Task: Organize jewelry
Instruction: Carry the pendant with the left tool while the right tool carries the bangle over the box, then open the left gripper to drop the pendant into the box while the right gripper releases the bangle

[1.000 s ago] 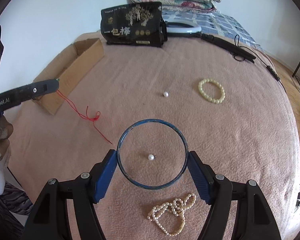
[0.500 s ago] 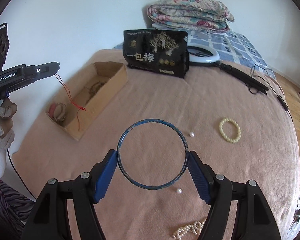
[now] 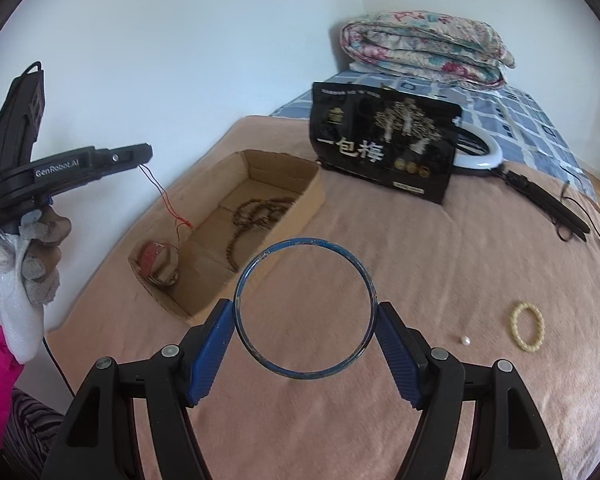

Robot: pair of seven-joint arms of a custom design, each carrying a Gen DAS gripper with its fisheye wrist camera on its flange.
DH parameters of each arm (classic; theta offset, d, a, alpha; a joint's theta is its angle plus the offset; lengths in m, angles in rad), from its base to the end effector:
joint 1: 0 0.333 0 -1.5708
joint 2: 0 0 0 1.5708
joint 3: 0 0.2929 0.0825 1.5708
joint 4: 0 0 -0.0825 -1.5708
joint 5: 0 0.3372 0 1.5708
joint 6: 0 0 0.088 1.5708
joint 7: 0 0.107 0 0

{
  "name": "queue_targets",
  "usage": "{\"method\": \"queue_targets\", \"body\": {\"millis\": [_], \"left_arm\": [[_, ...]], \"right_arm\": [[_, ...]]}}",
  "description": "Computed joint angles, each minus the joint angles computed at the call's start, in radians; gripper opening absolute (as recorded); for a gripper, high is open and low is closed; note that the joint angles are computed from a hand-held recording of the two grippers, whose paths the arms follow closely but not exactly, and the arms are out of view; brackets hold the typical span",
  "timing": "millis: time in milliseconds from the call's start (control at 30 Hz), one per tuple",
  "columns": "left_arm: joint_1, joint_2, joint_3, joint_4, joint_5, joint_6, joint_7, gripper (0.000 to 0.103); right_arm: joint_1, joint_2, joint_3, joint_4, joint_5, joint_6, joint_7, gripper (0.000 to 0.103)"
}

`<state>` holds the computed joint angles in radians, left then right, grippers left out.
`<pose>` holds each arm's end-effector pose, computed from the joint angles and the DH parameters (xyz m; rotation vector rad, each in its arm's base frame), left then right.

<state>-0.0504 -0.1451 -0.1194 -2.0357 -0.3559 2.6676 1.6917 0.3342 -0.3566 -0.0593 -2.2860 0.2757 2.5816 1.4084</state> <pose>0.5163 -0.0819 0.5903 -1.8083 1.8917 -1.0180 0.4396 0.1158 0.5625 -1.9602 1.5240 -0.3255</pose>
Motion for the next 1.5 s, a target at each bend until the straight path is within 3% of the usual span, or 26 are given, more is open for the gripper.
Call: {"method": "queue_targets", "body": {"millis": [267,733,900,933,967,1000,1067,1500], "left_arm": [[0.021,0.023,0.016,0.002,0.0,-0.015,0.009,0.032],[0.031,0.061,0.011,0.031,-0.007,-0.049,0.019,0.032],[0.031,0.067,0.008,0.034,0.01,-0.048,0.002,0.032],[0.03,0.07,0.008,0.038,0.009,-0.053,0.002,0.032],[0.03,0.072,0.008,0.041,0.009,-0.058,0.001,0.036],[0.031,0.073,0.008,0.041,0.012,-0.057,-0.003,0.047],[0.03,0.069,0.008,0.031,0.01,-0.042,-0.004,0.052],[0.028,0.058,0.007,0.025,0.014,-0.037,-0.013,0.051]], "right_arm": [[0.041,0.131,0.037,0.113,0.076,0.009,-0.037,0.074],[0.035,0.283,0.133,0.207,0.003,0.028,0.01,0.074],[0.033,0.298,0.141,0.213,0.021,0.038,0.006,0.075],[0.033,0.298,0.142,0.212,0.028,0.045,0.002,0.081],[0.033,0.299,0.143,0.211,0.032,0.05,0.001,0.085],[0.032,0.295,0.144,0.206,0.024,0.059,0.01,0.088],[0.031,0.289,0.145,0.202,0.013,0.07,0.02,0.088],[0.022,0.241,0.121,0.166,0.015,0.065,0.044,0.088]]}}
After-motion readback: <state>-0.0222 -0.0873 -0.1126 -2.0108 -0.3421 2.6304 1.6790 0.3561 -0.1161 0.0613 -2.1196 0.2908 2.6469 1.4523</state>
